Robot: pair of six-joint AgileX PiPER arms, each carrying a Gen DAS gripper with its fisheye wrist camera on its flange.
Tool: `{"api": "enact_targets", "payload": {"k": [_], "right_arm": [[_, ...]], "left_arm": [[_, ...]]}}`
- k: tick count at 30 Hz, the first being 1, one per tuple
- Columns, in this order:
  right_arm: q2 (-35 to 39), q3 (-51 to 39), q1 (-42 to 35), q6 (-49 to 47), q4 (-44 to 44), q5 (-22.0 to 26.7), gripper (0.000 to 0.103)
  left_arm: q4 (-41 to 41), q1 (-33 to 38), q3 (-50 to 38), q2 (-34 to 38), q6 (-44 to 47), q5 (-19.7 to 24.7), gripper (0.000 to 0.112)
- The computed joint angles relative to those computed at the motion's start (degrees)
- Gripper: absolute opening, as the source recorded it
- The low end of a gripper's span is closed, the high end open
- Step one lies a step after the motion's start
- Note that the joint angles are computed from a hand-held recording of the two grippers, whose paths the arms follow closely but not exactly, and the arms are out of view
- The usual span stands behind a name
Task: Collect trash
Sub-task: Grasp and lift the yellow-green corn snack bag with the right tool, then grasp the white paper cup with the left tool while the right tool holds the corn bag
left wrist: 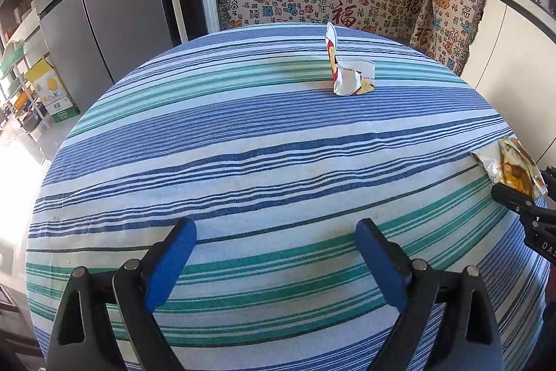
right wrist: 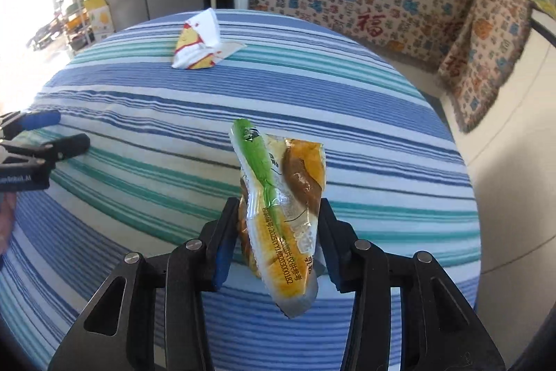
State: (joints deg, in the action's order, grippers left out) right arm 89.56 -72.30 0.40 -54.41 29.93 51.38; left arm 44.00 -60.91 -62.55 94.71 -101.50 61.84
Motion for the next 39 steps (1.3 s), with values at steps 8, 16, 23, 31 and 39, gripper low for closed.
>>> {"api": "enact_targets", "payload": {"k": [8, 16, 23, 31, 39], "right_arm": [[2.82, -1.88, 2.24, 7.64, -0.94, 0.84, 0.098], [2.3, -0.87, 2.56, 9.08, -1.64, 0.08, 0.103], [2.12, -0.55, 2.43, 8.93, -1.66, -0.11, 0.102], [2.16, -0.55, 2.35, 8.82, -1.59, -0.17, 0.102], [2.14, -0.51, 2.39, 8.84, -1.58, -0.28, 0.102]], "left_arm": [[-0.05, 0.12, 0.03, -0.07, 0.16, -0.06, 0.095], [-0.1, 0.28, 0.06, -0.15, 0.22, -0.11, 0.095], [-1.78, 7.85, -1.92, 0.1, 11.39, -8.18, 0.095], [-2.4, 20.3, -11.67, 3.03, 24.5, -20.06, 0.094], [-14.08, 27.36, -20.34, 11.74, 36.53, -22.42, 0.041]]}}
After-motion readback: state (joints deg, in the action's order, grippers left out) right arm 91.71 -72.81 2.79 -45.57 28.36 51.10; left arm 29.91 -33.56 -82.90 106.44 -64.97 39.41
